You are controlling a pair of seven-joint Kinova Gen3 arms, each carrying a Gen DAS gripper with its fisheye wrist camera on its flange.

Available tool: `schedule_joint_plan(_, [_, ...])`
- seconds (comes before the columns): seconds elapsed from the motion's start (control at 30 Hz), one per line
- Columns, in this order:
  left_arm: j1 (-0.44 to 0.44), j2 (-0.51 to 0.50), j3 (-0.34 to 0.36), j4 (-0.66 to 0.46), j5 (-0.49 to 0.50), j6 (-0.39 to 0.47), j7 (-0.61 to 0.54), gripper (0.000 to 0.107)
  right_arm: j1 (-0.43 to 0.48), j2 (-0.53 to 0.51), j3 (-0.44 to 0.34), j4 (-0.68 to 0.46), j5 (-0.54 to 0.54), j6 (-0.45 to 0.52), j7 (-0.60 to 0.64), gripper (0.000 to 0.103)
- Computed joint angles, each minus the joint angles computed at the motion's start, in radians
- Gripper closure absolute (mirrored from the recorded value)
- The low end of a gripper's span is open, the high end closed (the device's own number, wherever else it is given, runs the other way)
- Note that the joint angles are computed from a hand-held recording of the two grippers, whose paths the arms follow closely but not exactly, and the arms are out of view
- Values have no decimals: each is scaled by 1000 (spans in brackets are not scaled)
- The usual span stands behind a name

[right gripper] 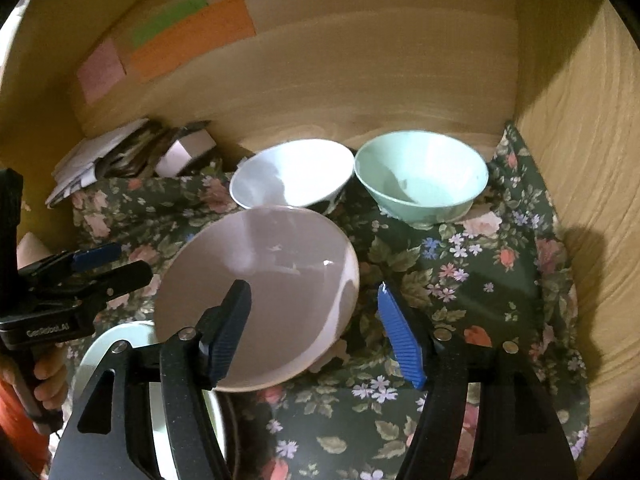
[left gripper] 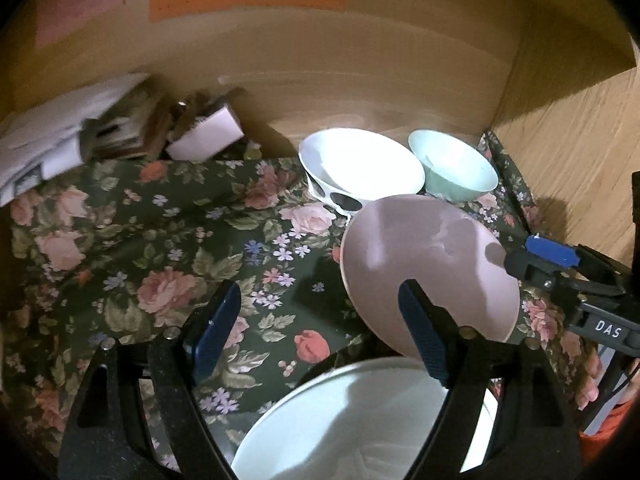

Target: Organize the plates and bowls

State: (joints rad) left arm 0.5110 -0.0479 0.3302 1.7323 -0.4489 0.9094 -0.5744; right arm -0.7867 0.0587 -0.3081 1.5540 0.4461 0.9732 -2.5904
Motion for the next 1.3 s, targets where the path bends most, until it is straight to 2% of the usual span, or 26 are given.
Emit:
schedule_joint_plan(0.13, [1,29,-10,-2,6,-19,-25,27,12,20,11,9,-30,-20,19,40])
schedule_joint_plan(0.3, [7,62,-38,-13,53,-45,-95,33,16,34,25,20,-57,-41,29,40])
schedule_joint_plan(0.33, [9,65,-42,-13,61,-51,-108,35,18,36,27,23,-64,-45,29,40])
schedule_joint_plan(0.4, [11,82,-49,-26,88,-49,-145,50,31,33,22,42,-70,-78,29,40])
schedule_joint_plan(0.47, [6,97,-60,-36,141,-54,-197,57,30,35,33,46,-95,-89,47,40])
schedule_joint_plan(0.53, [12,107,-66,-42,151,-51,-209,61,35,36,36,49,-113,-98,55,41])
schedule_joint_plan(0.63, [23,117,-73,-49,150,-51,-211,63,37,39,37,50,-123,-101,65,51])
schedule_joint_plan(0.77, [40,134,-79,-64,141,-38,-208,79,45,48,38,46,-160,-98,110,69])
schedule_joint_plan(0.8, [46,138,-80,-67,133,-34,-202,81,45,49,38,46,-167,-100,117,71])
schedule_joint_plan(0.93, [46,137,-89,-60,153,-50,-196,84,40,45,42,55,-164,-111,108,73])
schedule_joint_plan(1.17, [71,149,-89,-73,106,-27,-157,85,42,47,45,43,-176,-99,94,75])
schedule_joint_plan(1.3, [70,142,-92,-74,113,-27,-153,85,37,46,43,39,-171,-91,87,75])
